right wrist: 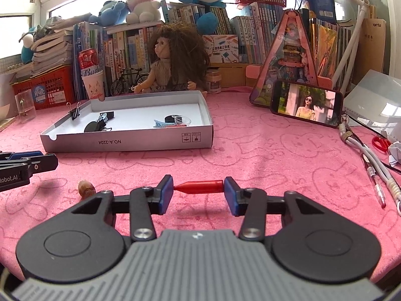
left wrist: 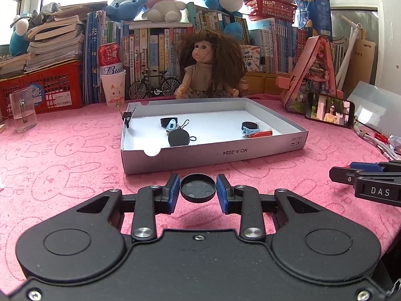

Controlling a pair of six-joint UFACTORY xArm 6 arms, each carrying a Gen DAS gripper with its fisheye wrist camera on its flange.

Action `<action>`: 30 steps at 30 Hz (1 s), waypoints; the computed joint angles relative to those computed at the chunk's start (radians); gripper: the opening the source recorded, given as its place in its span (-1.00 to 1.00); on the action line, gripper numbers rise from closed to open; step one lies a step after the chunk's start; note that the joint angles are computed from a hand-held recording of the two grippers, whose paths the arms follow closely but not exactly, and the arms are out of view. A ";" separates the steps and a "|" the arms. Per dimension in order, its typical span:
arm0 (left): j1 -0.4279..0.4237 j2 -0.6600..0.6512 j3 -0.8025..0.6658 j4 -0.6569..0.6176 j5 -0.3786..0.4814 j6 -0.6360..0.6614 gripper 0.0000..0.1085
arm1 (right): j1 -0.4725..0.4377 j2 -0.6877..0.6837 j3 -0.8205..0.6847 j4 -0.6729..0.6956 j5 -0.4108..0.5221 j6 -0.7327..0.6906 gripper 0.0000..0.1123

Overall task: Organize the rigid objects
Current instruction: 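Carry the black cap into the box with the left tool while the right tool carries the red cap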

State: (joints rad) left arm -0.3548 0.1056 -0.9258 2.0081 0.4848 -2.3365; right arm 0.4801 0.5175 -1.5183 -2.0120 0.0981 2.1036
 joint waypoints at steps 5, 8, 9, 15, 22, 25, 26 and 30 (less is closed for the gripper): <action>0.013 0.005 -0.025 0.001 0.005 0.010 -0.45 | -0.008 0.028 -0.056 -0.016 -0.028 0.035 -0.12; 0.024 0.015 -0.046 -0.004 0.002 0.017 -0.45 | -0.011 0.050 -0.096 -0.023 -0.044 0.057 -0.12; 0.029 0.019 -0.054 -0.006 -0.001 0.019 -0.45 | -0.012 0.059 -0.111 -0.020 -0.051 0.057 -0.12; 0.055 0.052 -0.110 -0.015 -0.015 0.039 -0.45 | -0.017 0.117 -0.197 0.065 -0.071 -0.012 -0.12; 0.080 0.107 -0.190 -0.038 -0.036 0.057 -0.45 | -0.020 0.188 -0.284 0.266 -0.082 -0.199 -0.12; 0.096 0.134 -0.227 -0.058 -0.066 0.072 -0.45 | -0.021 0.222 -0.318 0.411 -0.085 -0.341 -0.12; 0.102 0.144 -0.240 -0.065 -0.079 0.078 -0.45 | -0.020 0.234 -0.328 0.466 -0.085 -0.397 -0.12; 0.141 0.189 -0.299 -0.091 -0.166 0.090 -0.45 | -0.012 0.291 -0.375 0.801 -0.076 -0.722 -0.12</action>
State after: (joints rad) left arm -0.2140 0.2948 -1.2244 1.9169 0.3183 -2.2468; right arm 0.4678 0.8085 -1.8929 -1.2111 0.0219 1.3817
